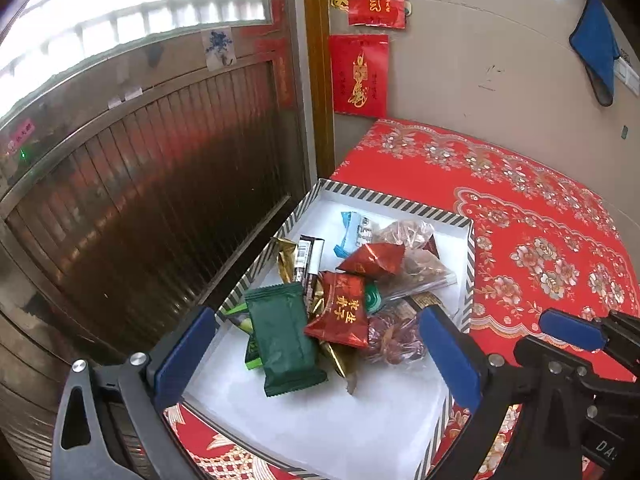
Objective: Organize snacks
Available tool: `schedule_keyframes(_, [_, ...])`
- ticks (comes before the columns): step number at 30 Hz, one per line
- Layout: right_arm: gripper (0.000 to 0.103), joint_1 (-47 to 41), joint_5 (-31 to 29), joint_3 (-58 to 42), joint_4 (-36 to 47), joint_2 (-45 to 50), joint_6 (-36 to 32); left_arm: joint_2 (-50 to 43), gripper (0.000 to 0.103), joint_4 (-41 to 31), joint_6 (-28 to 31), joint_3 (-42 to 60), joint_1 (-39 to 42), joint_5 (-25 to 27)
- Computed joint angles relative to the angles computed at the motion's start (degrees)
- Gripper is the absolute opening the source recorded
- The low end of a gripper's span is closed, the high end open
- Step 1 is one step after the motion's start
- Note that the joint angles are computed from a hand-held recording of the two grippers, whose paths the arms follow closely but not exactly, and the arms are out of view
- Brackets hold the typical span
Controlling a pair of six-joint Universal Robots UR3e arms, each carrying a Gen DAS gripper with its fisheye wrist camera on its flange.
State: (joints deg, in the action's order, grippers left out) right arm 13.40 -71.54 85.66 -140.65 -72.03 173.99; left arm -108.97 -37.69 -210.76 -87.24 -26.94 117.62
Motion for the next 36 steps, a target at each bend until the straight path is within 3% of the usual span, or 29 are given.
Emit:
schedule_keyframes(7, [0.037,0.36,-0.16,-0.94,0.13,0.75,0.30,-1.42,0.103,-2.69,0.75,1.88,-0.17,1.84])
schedule_keyframes(20, [0.037,0.23,-0.60,-2.01,1.27,1.52,0.23,-1.30,0.103,-0.51,0.92,0.73,0.89,-2.05])
schedule_keyframes(36, [0.037,-0.25,-0.03,-3.05,2.45,2.49,0.10,-2.19,0.103,-0.52,2.08,1.88,1.61,-3.23])
